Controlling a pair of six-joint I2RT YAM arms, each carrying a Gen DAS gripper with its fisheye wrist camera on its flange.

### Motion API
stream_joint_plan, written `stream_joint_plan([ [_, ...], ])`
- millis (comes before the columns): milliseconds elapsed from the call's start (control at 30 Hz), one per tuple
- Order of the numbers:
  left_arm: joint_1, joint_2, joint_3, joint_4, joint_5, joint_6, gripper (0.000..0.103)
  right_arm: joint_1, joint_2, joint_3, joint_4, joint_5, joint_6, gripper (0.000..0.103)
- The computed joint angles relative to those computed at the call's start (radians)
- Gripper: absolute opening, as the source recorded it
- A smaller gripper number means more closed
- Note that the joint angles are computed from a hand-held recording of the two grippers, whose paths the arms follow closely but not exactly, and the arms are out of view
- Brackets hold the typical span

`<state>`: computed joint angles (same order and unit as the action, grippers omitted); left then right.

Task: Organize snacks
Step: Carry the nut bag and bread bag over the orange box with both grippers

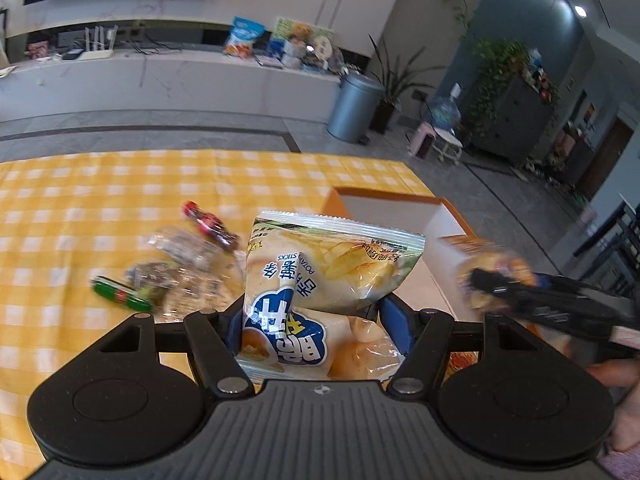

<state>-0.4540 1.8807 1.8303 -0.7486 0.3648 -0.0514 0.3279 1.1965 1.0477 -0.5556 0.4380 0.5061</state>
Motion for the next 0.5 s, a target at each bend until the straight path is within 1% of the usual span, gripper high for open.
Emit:
stream_joint_plan([
  [100, -0.033, 0.020, 0.014, -0.007, -0.024, -0.001, 0.077, -0.057, 0.058, -0.037, 0.037, -0.050, -0.015, 0.069],
  [167, -0.049, 0.035, 0.025, -0.013, -0.038, 0.009, 0.077, -0.088, 0.078, -0.066, 0.051, -0.050, -0.012, 0.069],
  [267, -0.070, 0.054, 0.030, -0.013, -0.050, 0.016, 0.077, -0.104, 0.091, -0.091, 0.035, 0.018, -0.031, 0.069],
  [400, -0.089, 0.108, 0.078, -0.039, -0.048, -0.022, 0.077, -0.098, 0.112, -0.088, -0.023, 0.128, -0.099, 0.069],
  [433, -0.093, 0.113, 0.080, -0.039, -0.050, -0.027, 0.077, -0.107, 0.116, -0.085, -0.044, 0.135, -0.112, 0.068],
  [500, -0.101, 0.110, 0.070, -0.032, -0.054, -0.027, 0.077, -0.131, 0.087, -0.101, -0.049, 0.070, -0.148, 0.068],
])
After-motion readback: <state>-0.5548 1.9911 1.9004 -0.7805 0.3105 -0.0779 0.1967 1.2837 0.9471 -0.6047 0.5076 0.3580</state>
